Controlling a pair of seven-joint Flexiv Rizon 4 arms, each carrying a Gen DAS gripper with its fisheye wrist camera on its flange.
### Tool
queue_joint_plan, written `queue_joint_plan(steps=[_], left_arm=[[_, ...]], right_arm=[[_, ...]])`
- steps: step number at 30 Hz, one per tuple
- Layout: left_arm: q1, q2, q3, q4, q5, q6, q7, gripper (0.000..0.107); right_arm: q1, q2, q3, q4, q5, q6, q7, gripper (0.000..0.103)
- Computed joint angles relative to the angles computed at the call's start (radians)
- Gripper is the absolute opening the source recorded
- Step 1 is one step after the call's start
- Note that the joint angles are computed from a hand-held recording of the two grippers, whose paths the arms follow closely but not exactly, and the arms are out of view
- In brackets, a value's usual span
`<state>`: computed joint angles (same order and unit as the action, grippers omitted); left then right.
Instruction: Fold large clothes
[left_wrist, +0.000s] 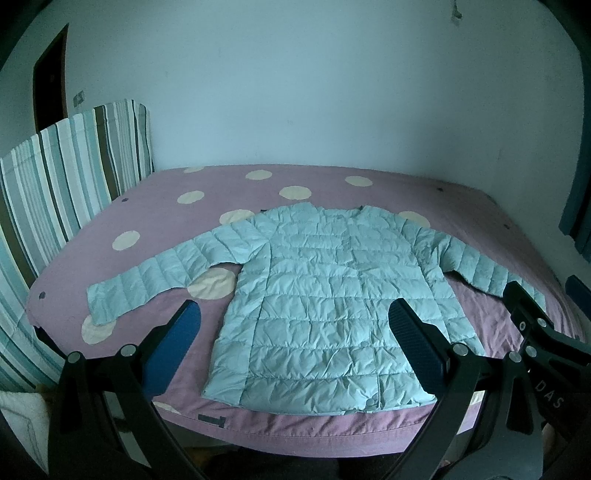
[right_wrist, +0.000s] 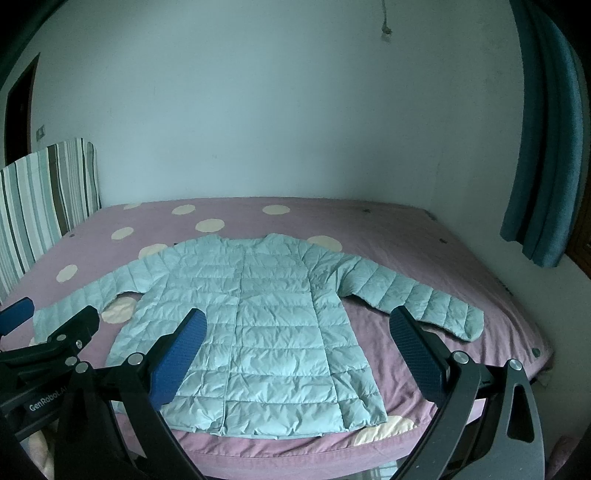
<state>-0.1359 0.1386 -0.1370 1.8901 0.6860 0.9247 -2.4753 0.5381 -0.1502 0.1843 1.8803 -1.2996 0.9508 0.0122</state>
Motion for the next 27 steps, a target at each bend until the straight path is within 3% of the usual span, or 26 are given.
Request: queue_joint_plan(steps=[15, 20, 25, 27], left_arm=[[-0.014, -0.084, 0.033, -0.031, -0.046, 0.001, 0.049, 0.101], [-0.02, -0.152, 0.065, -0.06, -0.083, 0.02, 0.091, 0.101], [-0.021, -0.259, 0.117, -0.121, -0.088, 0.028, 0.104, 0.101], [-0.022, -0.302, 0.148, -0.15, -0.079, 0.023, 0.094, 0.101]], right_arm=[[0.005, -0.056, -0.021, -0.029, 0.077, 0.037, -0.053, 0.098], [-0.013, -0.104, -0.058, -0.044, 0.103, 0.126, -0.018, 0.098], [-0.038, -0.153, -0.126, -0.047, 0.029, 0.176, 0.109, 0.098], [-0.064, -0.18, -0.133, -0.056, 0.078, 0.187, 0.087, 0.098]])
